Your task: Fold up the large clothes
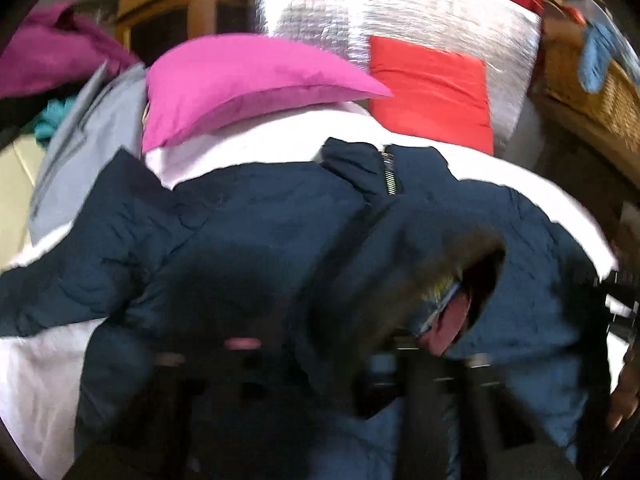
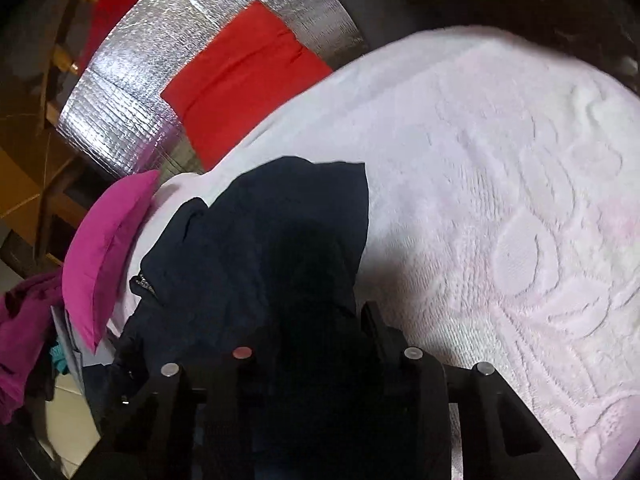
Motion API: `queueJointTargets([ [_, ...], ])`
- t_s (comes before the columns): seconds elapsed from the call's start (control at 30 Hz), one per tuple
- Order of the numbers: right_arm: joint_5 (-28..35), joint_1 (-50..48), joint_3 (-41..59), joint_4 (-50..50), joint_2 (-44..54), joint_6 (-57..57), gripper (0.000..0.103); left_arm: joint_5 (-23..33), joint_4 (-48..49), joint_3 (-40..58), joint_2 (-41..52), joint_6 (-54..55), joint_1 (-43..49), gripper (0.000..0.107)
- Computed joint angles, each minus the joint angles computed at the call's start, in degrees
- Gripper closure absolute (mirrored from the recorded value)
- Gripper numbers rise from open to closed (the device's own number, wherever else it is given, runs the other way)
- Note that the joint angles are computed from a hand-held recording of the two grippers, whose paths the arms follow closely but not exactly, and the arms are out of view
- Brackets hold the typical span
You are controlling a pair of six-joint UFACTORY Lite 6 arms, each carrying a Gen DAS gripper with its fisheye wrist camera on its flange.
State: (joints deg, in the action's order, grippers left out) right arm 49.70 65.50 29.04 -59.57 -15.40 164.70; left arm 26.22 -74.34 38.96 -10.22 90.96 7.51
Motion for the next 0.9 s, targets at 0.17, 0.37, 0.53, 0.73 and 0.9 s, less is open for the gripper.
queueJointTargets([
  [0.17,-3.5,-3.5,0.9,-0.3,2.1,-0.7,0.062,7.9,-0.7,10.1,7.0,-3.6,9.4,0.090],
  [0.37,-3.3,-3.5,4.6,0.2,7.3,-3.7,0.040,18.8,3.0,25.2,17.3,-18.5,23.4,0.065],
  [0.53,6.1,1.0,8.5,4.7,6.8,-4.1,0.037,21.1,7.9,27.8,19.7,-22.0,25.5,0.042],
  [0.73,25.1,11.0,19.5,3.3,8.0,-8.3,0.035,23.9,16.6,26.9,20.3,-24.3,19.8,0.032],
  [0.9,2.0,7.8,12.0,-13.7,2.3,5.1,0.035,21.5,22.5,27.5,24.0,-30.6,15.5,0.032],
])
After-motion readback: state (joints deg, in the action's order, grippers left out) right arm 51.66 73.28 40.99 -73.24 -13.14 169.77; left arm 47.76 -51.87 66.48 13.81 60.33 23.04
